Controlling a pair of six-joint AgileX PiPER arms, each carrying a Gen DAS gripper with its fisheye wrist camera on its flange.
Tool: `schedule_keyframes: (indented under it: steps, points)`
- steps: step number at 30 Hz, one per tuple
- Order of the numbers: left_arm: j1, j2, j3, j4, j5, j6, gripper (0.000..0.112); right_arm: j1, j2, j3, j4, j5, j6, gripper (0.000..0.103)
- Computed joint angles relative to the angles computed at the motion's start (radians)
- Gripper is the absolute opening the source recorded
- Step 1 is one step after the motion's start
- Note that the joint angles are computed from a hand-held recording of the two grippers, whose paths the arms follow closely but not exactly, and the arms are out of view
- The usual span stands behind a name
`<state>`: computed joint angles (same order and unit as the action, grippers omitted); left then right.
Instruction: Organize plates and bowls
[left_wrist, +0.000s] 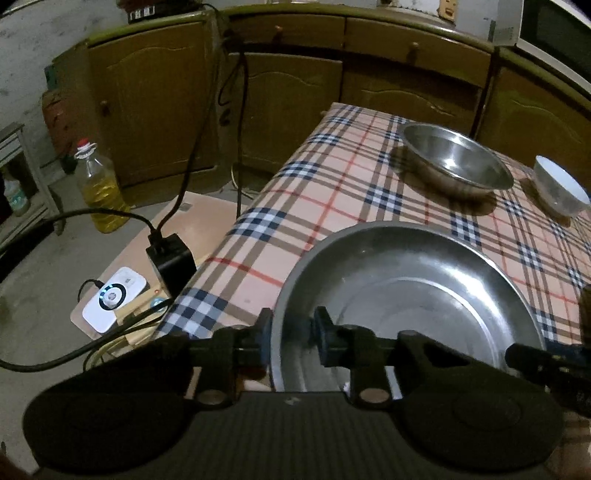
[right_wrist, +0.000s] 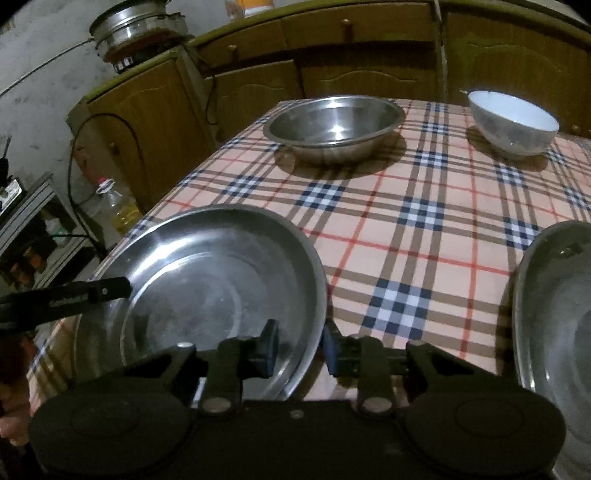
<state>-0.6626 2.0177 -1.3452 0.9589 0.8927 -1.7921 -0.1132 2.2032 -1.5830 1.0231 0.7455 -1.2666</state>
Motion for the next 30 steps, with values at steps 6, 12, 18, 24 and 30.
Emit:
schedule_keyframes:
  steps: [6,12,18,24,30]
  points:
    - [-0.03,-0.006,-0.03,0.011,0.044,0.001,0.02,-0.026,-0.033,0.023,0.04,-0.002,-0.044,0.028]
    - [-0.07,-0.01,-0.09,0.028,0.1,0.011,0.02,-0.069,-0.097,0.058,0.113,0.004,-0.137,0.028]
    - [-0.109,0.002,-0.18,0.029,0.166,0.056,0.02,-0.123,-0.163,0.095,0.182,0.022,-0.224,0.028]
    - [-0.143,0.02,-0.272,0.023,0.202,0.099,0.02,-0.188,-0.187,0.073,0.178,0.079,-0.211,0.028]
    - [-0.173,0.086,-0.419,0.006,0.248,0.182,0.02,-0.248,-0.2,0.05,0.163,0.094,-0.197,0.028]
